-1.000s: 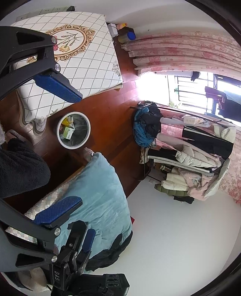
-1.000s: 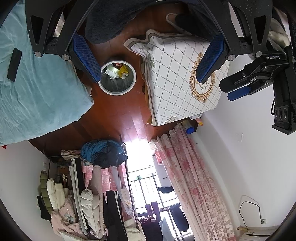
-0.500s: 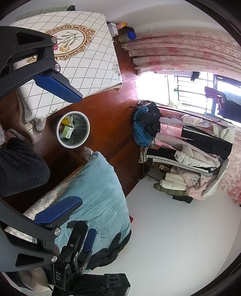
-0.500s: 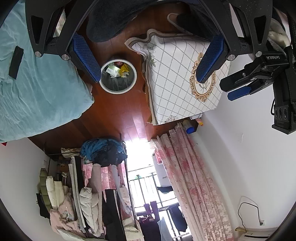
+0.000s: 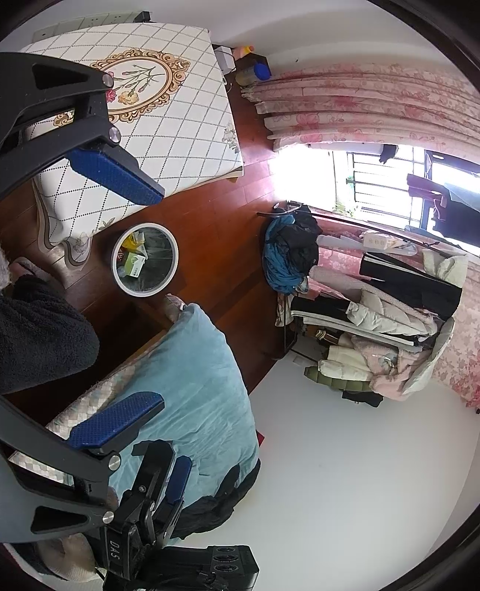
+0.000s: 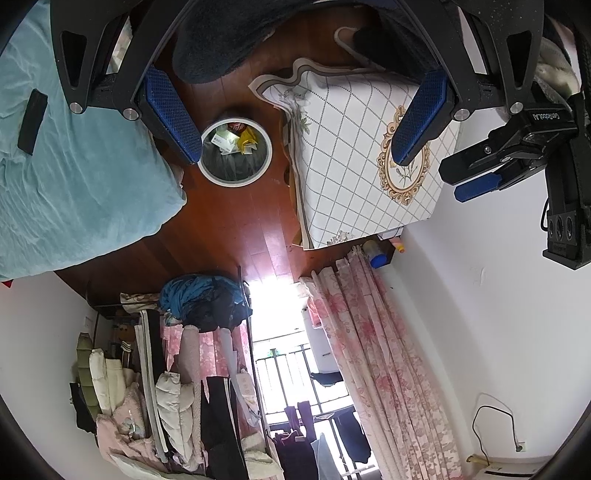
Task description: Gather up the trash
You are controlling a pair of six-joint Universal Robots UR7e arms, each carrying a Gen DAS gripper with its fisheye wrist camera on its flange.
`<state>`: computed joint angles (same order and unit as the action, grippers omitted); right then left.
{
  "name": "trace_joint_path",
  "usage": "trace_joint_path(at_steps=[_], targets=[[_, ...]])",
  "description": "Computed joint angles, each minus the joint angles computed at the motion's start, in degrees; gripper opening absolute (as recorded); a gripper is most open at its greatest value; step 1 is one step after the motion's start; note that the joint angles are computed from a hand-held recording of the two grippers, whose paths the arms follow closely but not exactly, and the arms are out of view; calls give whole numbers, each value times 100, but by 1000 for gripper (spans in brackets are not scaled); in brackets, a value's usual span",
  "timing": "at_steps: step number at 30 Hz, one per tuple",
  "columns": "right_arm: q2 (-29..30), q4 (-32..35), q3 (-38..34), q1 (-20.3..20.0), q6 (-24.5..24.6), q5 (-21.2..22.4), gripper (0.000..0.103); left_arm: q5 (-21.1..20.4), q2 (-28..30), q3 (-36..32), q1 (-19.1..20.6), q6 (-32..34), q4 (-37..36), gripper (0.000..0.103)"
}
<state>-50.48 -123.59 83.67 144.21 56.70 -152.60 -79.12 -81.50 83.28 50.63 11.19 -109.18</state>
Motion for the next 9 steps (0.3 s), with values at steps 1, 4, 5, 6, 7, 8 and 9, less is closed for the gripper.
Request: trace_joint_path(at_steps=[1, 4, 5, 6, 7, 8, 9], targets=[[-2, -7, 4, -2, -2, 2, 103, 2, 1, -4, -3, 2, 3, 103], [8, -30, 0, -10, -23, 12, 103, -2, 9, -11, -4, -4, -4, 103], [7, -15, -4, -7, -12, 16, 103, -13, 6, -12, -1, -7, 2, 103], [10, 2, -15, -3, -7, 22, 103, -28, 8, -13, 1, -21, -1, 103], [6, 8, -36, -8, -47, 31, 103, -46, 2, -8, 4, -29, -6, 103], [-5, 16, -38, -4, -57, 42, 103, -40, -2, 2, -1, -30, -16, 103], [-5, -1, -37, -7, -75, 47, 103, -39, -1, 1, -1, -33, -8, 103]])
